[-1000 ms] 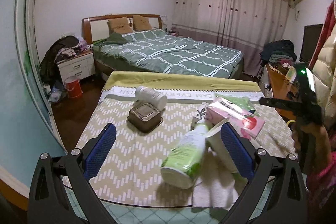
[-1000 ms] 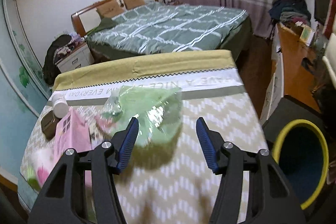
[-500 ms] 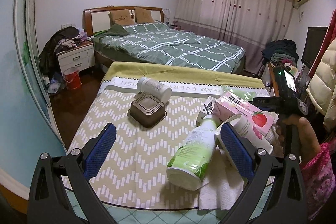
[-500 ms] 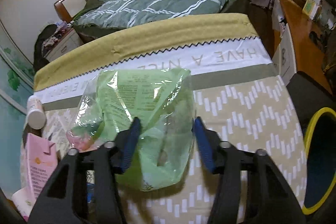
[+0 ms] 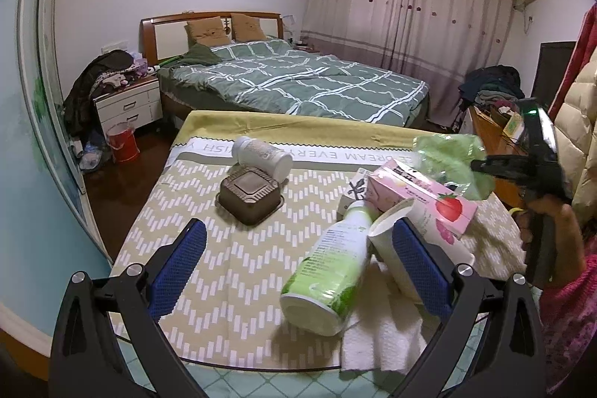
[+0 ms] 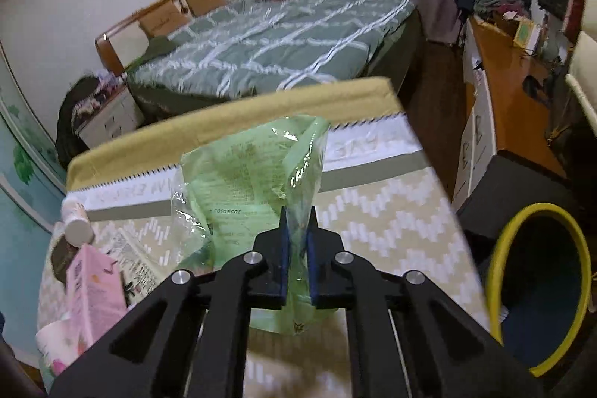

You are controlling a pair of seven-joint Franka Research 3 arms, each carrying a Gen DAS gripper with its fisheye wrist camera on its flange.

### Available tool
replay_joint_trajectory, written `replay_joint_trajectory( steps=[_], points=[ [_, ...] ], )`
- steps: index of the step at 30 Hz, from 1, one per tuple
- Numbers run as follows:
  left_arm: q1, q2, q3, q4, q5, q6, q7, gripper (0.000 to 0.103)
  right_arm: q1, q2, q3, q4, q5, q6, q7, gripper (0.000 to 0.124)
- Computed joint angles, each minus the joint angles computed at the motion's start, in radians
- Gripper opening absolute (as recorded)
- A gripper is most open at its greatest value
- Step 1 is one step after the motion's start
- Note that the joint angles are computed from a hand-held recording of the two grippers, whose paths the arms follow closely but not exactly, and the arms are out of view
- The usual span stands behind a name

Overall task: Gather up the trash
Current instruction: 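Carry the green bag to the bin and release it with the right tool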

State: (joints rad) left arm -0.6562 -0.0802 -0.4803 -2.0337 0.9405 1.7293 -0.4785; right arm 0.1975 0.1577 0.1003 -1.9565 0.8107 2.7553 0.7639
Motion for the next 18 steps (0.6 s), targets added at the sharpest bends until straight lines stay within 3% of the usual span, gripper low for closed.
replay_joint_trajectory(
  steps=[5,9,18],
  points=[
    [0.000,0.024,0.006,0.021,0.014,0.027,0.020,0.098,-0.058,-0.092,-0.029,-0.094,0.215,0.000,-0.164,0.008],
    [-0.003,0.050,0.014,0.043,0.022,0.049,0.038,0.098,-0.086,-0.132,-0.084,-0.151,0.312,0.023,-0.220,0.008],
    [-0.036,0.117,0.029,0.116,0.048,0.048,0.057,0.098,-0.182,-0.052,-0.150,-0.125,0.293,0.125,-0.134,0.008]
  ],
)
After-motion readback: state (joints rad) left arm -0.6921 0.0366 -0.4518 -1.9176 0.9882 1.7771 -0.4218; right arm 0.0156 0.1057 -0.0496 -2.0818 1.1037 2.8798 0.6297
